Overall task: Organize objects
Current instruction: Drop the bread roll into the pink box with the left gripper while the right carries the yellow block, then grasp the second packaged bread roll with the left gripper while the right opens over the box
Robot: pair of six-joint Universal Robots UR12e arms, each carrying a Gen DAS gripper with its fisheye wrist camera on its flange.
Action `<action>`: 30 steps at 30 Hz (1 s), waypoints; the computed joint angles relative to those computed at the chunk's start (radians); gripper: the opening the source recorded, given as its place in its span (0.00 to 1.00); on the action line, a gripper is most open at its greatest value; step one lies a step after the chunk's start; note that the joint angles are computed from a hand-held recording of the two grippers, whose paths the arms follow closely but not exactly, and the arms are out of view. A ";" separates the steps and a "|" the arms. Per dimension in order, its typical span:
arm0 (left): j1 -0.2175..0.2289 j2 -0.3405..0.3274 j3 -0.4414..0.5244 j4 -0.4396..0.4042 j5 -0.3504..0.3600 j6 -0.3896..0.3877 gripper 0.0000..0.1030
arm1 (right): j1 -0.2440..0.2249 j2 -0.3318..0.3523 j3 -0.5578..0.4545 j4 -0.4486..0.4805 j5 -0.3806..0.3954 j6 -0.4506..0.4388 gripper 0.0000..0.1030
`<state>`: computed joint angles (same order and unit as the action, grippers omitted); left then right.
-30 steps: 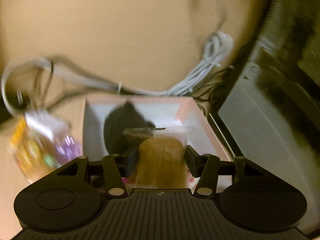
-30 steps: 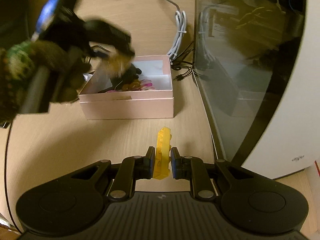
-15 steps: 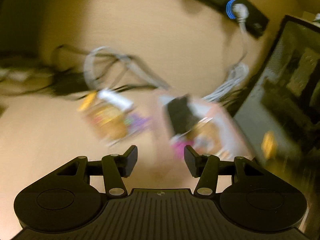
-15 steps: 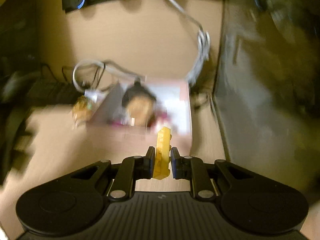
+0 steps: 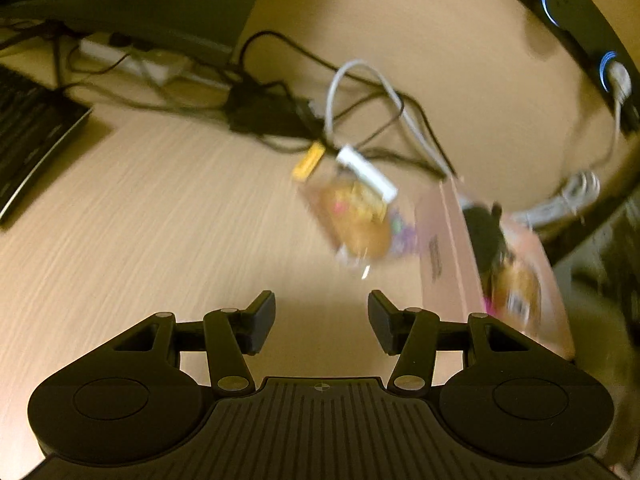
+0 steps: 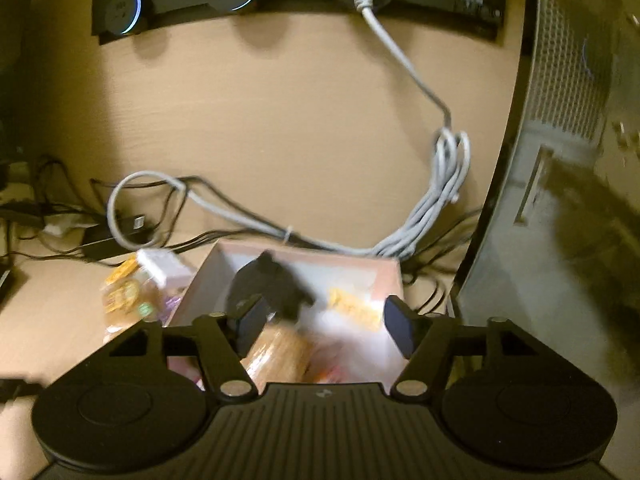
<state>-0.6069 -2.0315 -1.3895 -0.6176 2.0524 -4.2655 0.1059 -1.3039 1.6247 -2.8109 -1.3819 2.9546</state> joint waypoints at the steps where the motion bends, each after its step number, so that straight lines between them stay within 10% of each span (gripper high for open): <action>1: 0.010 -0.013 0.018 0.006 -0.009 0.014 0.54 | 0.000 -0.010 0.014 0.003 0.004 -0.006 0.72; 7: 0.050 -0.107 0.182 -0.056 0.008 0.002 0.54 | -0.008 -0.075 0.100 0.025 0.039 -0.019 0.78; 13: 0.081 -0.177 0.335 -0.343 -0.061 -0.038 0.55 | -0.018 -0.107 0.145 0.058 0.035 0.004 0.79; 23: 0.085 -0.232 0.396 -0.338 -0.078 0.029 0.62 | -0.020 -0.129 0.171 0.103 -0.004 0.022 0.82; 30: 0.071 -0.227 0.371 -0.305 -0.025 0.099 0.40 | -0.006 -0.139 0.181 0.090 -0.034 -0.012 0.83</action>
